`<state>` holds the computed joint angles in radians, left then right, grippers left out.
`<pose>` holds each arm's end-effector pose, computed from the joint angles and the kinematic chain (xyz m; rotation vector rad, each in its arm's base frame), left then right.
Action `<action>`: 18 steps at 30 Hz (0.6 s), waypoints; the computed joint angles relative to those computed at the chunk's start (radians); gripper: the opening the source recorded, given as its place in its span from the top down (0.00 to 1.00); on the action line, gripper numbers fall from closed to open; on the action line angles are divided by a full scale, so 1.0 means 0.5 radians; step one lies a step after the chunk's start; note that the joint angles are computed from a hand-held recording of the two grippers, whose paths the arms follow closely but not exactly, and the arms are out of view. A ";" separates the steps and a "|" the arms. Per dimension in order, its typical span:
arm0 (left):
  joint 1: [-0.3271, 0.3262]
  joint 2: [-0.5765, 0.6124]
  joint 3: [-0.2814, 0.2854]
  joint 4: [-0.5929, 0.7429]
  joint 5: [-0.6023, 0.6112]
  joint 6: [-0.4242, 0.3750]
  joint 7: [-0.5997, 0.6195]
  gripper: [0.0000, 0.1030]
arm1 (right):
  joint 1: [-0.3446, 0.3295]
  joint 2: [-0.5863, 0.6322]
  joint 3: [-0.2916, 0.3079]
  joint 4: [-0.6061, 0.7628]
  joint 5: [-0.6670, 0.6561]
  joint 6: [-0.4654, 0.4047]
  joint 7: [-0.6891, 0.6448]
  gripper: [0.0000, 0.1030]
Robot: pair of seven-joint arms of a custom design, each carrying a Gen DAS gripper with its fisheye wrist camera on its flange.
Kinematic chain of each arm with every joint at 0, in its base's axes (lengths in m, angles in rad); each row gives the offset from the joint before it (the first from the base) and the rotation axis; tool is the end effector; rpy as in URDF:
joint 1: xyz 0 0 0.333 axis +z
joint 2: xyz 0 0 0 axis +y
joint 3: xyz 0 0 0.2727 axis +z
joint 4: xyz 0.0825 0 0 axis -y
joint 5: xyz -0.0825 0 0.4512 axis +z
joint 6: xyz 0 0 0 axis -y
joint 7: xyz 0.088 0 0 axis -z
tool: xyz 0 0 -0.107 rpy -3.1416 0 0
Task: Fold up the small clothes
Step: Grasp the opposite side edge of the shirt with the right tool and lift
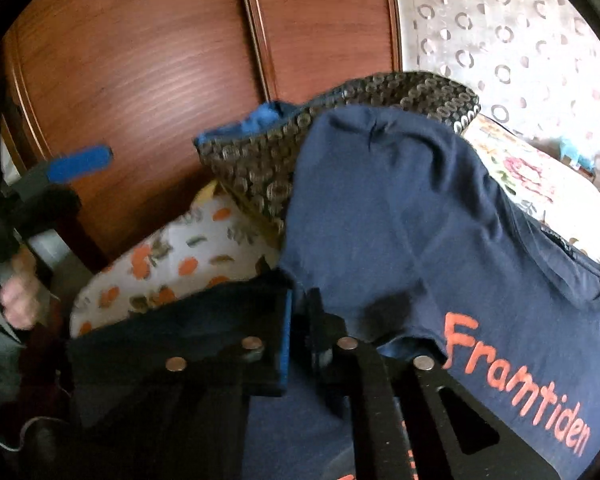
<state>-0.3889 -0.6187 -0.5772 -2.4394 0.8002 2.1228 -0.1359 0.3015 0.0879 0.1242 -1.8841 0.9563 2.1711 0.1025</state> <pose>0.3094 -0.3910 0.4720 -1.8352 1.2033 -0.7708 0.5954 0.3031 0.4255 -2.2721 0.1927 0.0558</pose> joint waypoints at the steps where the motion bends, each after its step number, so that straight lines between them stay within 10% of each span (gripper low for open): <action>1: 0.006 0.015 0.001 0.008 0.006 0.009 0.002 0.26 | -0.011 0.026 -0.007 0.051 0.022 -0.039 0.021 0.96; 10: 0.046 0.133 0.043 0.076 0.061 0.103 0.059 0.26 | -0.097 0.246 0.029 0.362 0.164 -0.011 0.061 0.98; 18: 0.097 0.268 0.107 0.163 0.094 0.177 0.139 0.26 | -0.047 0.595 0.113 0.746 -0.052 0.431 0.382 0.98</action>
<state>-0.3401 -0.4848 -0.5238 -2.3581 0.8471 2.2114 -0.0664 0.2780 0.3854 0.1806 -1.5108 0.9305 2.3864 0.2936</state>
